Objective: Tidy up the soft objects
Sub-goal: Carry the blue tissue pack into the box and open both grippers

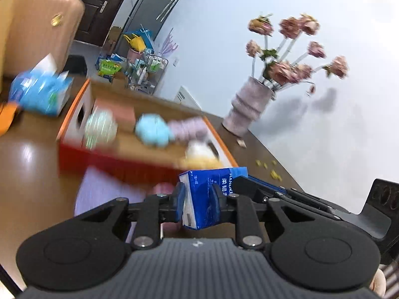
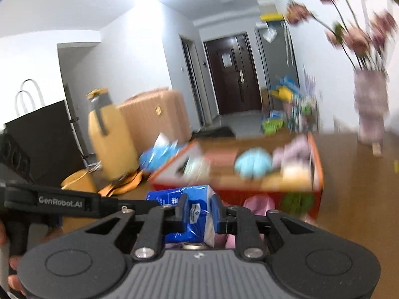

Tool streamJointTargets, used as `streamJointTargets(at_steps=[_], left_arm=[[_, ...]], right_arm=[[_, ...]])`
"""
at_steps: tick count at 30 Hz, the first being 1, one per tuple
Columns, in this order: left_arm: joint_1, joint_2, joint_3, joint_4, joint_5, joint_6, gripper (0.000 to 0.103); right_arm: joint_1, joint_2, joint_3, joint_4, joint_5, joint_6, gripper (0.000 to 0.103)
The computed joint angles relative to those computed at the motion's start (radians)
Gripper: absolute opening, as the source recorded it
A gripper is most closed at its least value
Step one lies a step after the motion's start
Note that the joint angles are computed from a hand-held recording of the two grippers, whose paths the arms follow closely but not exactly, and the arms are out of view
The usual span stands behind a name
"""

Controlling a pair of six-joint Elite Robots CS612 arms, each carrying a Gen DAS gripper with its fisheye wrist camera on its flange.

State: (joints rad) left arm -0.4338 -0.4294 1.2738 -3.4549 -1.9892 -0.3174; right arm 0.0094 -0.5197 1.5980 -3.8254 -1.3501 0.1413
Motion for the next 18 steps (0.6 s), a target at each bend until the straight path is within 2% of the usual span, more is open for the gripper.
streamJointTargets(at_steps=[2,3,6,9,10,12,14,15,18], left_arm=[[-0.001,0.044,-0.130,0.111,0.007,0.004,0.022],[0.003,0.073,-0.204,0.179,-0.012,-0.004,0.022],[0.009,0.178,-0.444,0.384,-0.045,-0.054,0.022],[-0.003,0.262,-0.625,0.560,0.013,-0.087,0.022],[-0.006,0.286,-0.671,0.604,0.018,-0.085,0.022],[-0.014,0.335,-0.766,0.686,0.019,-0.059,0.022],[-0.022,0.365,-0.832,0.771,0.025,-0.030,0.021],[-0.025,0.374,-0.850,0.788,0.039,-0.029,0.021],[-0.033,0.365,-0.825,0.743,0.084,-0.039,0.022]], right_arm=[[-0.021,0.021,-0.099,0.101,0.016,0.015,0.018],[-0.030,0.036,-0.149,0.154,0.017,0.045,0.018],[-0.049,0.078,-0.268,0.292,0.018,0.079,0.018],[-0.063,0.122,-0.379,0.467,0.022,0.058,0.018],[-0.061,0.136,-0.407,0.507,0.000,0.057,0.018],[-0.047,0.153,-0.438,0.568,-0.101,0.012,0.018],[-0.037,0.165,-0.451,0.579,-0.145,-0.025,0.018],[-0.033,0.167,-0.453,0.589,-0.159,-0.039,0.016],[-0.023,0.165,-0.456,0.594,-0.191,-0.069,0.016]])
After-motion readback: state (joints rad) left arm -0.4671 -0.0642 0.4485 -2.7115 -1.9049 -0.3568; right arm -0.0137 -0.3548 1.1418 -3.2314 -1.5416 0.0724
